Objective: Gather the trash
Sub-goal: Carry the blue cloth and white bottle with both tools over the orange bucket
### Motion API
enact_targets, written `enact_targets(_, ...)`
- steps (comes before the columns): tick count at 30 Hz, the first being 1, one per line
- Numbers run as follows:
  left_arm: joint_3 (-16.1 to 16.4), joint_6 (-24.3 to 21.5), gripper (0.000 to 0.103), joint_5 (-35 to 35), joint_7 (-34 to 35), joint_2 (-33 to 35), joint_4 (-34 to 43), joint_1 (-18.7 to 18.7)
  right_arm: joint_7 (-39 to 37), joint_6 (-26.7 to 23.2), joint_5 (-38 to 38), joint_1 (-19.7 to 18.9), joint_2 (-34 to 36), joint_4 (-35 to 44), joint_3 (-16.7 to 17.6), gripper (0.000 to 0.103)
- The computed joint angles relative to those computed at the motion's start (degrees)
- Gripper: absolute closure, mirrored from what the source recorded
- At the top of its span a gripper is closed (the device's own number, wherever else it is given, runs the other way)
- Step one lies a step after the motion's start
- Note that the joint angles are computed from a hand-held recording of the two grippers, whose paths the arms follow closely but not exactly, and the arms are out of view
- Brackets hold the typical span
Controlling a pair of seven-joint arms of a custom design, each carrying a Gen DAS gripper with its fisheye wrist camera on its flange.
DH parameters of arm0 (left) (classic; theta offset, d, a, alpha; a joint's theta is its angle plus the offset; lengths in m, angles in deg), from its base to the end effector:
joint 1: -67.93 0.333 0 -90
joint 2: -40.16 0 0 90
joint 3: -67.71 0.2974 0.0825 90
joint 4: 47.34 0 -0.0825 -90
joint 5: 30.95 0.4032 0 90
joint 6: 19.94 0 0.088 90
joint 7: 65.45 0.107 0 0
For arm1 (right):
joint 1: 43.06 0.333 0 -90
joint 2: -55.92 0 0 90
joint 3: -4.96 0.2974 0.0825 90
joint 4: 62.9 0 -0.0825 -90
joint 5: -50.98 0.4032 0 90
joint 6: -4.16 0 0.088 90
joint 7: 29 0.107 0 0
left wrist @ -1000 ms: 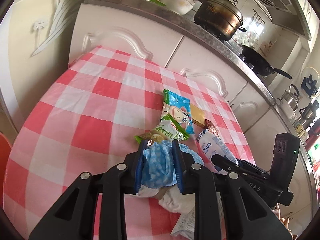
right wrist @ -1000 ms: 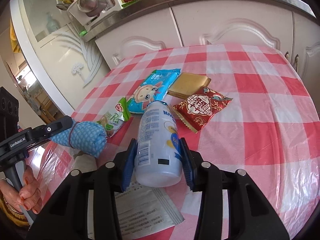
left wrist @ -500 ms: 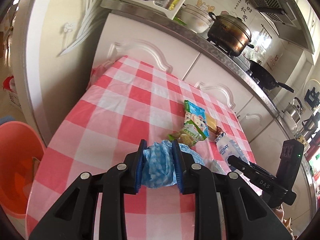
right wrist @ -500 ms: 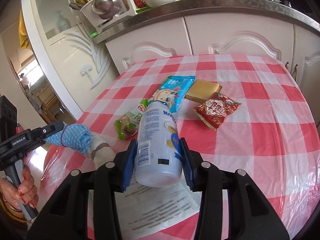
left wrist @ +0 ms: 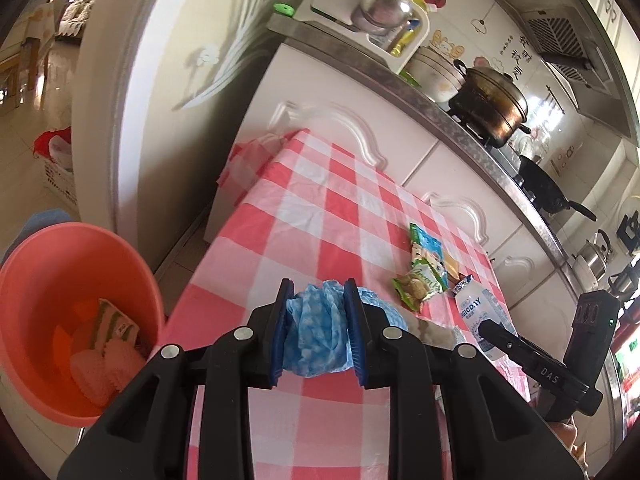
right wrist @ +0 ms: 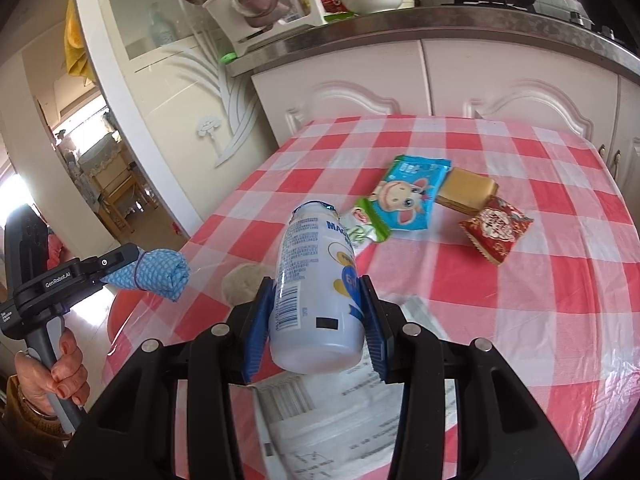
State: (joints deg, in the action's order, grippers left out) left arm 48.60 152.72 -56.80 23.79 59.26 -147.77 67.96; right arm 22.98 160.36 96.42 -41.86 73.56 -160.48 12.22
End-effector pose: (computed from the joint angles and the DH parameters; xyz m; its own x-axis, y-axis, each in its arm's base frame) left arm 0.6792 -0.1728 0.4676 -0.0583 -0.8720 0.4861 -0.6706 -0.3265 -0.6661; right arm 0.6977 0.0677 0.4616 0.2866 -0.9125 -0.2920 -0.6969 0.0106 -0.7171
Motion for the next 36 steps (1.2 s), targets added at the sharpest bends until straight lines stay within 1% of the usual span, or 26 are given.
enact_targets(9,0.4,1.5,0.075,-2.8,0.2,-2.7,-4.7,2.3,-0.7,-2.3,-0.4,1.7,1.0,1.6,1.3,0.059)
enact_targets(15,2.2,2.5,0.075,-2.9,-1.7,-4.5,-7.7,2.6,-1.6,-4.8,-1.0,3.0,2.4,4.2,2.0,0.059)
enact_targets(18,3.9,3.0,0.075,-1.8,-4.0,-5.2,-9.2,2.3,-1.4,-7.2,-1.7,3.6,3.9,6.5,2.4,0.059)
enact_targets(21,6.3,3.4,0.075,1.0,-7.5,-5.7,-10.3,1.4,-1.2,-9.5,-2.4,4.2,5.4,8.7,2.9,0.059)
enact_targets(25,8.5,3.4,0.075,4.3,-11.8,-5.9,-11.4,1.3,-0.5,-13.1,-4.2,5.3,8.3,12.9,3.4,0.059)
enact_targets(26,9.8,3.5,0.075,5.9,-13.7,-6.0,-11.7,0.7,-0.2,-14.0,-4.9,5.7,9.2,14.1,3.5,0.059)
enact_targets(29,10.6,3.2,0.075,8.0,-16.3,-6.1,-12.4,1.4,0.5,-16.6,-6.2,6.5,11.8,17.7,4.1,0.059)
enact_targets(30,11.9,3.1,0.075,9.8,-18.3,-6.1,-12.8,0.7,0.7,-17.2,-6.7,6.8,12.6,18.9,4.3,0.059)
enact_targets(31,12.5,2.9,0.075,11.1,-19.6,-6.1,-13.0,0.5,1.0,-18.0,-7.4,7.2,13.7,20.5,4.4,0.059)
enact_targets(36,14.9,1.5,0.075,16.6,-25.2,-5.6,-13.5,0.1,1.8,-21.4,-10.6,9.3,18.0,26.7,5.1,0.059)
